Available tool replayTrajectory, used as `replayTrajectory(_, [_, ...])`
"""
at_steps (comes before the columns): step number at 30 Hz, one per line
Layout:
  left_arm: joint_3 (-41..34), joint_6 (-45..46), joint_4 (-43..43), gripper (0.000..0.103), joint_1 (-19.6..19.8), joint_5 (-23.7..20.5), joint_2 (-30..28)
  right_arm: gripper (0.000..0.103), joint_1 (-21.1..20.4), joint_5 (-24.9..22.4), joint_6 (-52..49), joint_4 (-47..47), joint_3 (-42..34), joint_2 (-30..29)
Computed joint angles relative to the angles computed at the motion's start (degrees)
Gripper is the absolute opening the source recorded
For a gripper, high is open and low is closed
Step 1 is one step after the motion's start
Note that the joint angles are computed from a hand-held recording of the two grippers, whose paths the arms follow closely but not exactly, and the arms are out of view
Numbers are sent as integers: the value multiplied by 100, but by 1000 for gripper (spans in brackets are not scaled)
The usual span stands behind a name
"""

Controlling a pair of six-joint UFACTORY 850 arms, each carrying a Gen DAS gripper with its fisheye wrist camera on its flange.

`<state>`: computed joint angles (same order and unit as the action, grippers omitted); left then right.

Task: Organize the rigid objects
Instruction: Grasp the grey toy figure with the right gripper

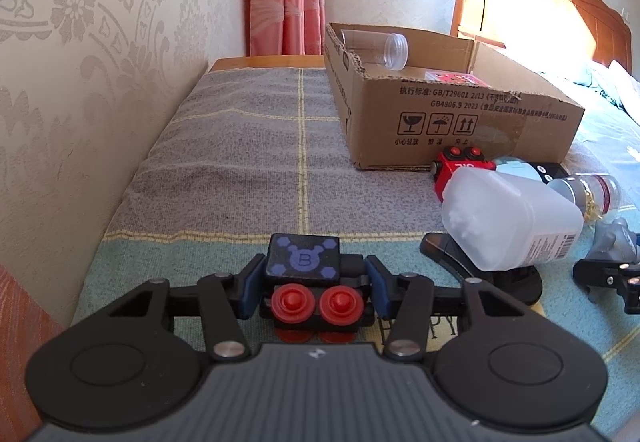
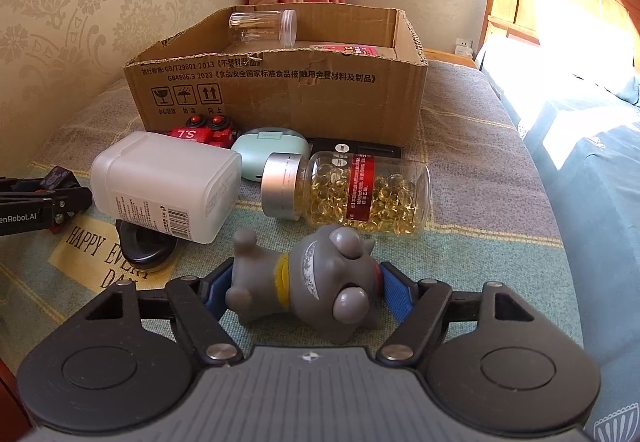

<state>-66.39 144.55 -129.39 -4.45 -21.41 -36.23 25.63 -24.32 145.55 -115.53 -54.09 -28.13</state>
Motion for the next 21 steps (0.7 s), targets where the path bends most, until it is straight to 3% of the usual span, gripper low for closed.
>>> replayTrajectory(21, [237, -1134, 1308, 50, -30, 52, 723, 77, -211, 614, -893, -184, 330, 833])
